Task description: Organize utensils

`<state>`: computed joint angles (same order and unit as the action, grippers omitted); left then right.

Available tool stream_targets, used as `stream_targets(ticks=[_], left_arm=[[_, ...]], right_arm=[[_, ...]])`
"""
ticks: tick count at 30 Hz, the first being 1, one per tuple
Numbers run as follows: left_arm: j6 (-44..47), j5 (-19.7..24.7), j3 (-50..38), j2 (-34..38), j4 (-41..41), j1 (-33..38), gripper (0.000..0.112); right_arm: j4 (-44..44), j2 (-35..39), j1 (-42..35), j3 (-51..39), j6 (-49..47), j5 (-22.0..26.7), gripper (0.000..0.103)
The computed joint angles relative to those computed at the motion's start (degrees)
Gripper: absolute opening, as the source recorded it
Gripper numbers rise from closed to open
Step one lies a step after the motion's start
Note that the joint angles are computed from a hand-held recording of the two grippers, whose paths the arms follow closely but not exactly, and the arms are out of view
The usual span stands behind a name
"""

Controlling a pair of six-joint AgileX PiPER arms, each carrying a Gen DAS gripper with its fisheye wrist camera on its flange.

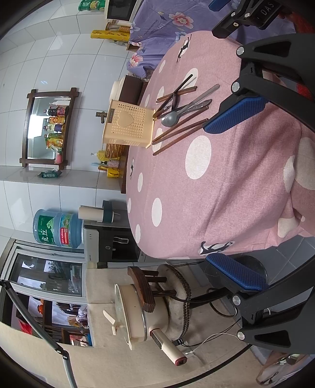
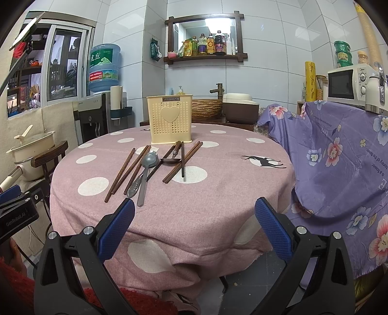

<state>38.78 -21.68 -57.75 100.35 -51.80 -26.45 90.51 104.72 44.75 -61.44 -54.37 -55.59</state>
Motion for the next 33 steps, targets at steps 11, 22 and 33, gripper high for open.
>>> stream_targets(ticks=[11,22,33], left_arm=[[-0.33,-0.03,0.03,0.13,0.21,0.00,0.098],[-0.21,0.16,-0.09,0.15,0.09,0.10,0.098],[-1.07,-0.32,0.50,0.29,0.74,-0.09,0.098]], right_arm=[[0.13,0.17,-0.03,-0.27,-0.23,0.08,0.098],[0.23,0.25,-0.02,-0.39,-0.37,0.11,0.098],[0.32,0.41,0.10,-0.50,-0.38,-0.09,0.098]])
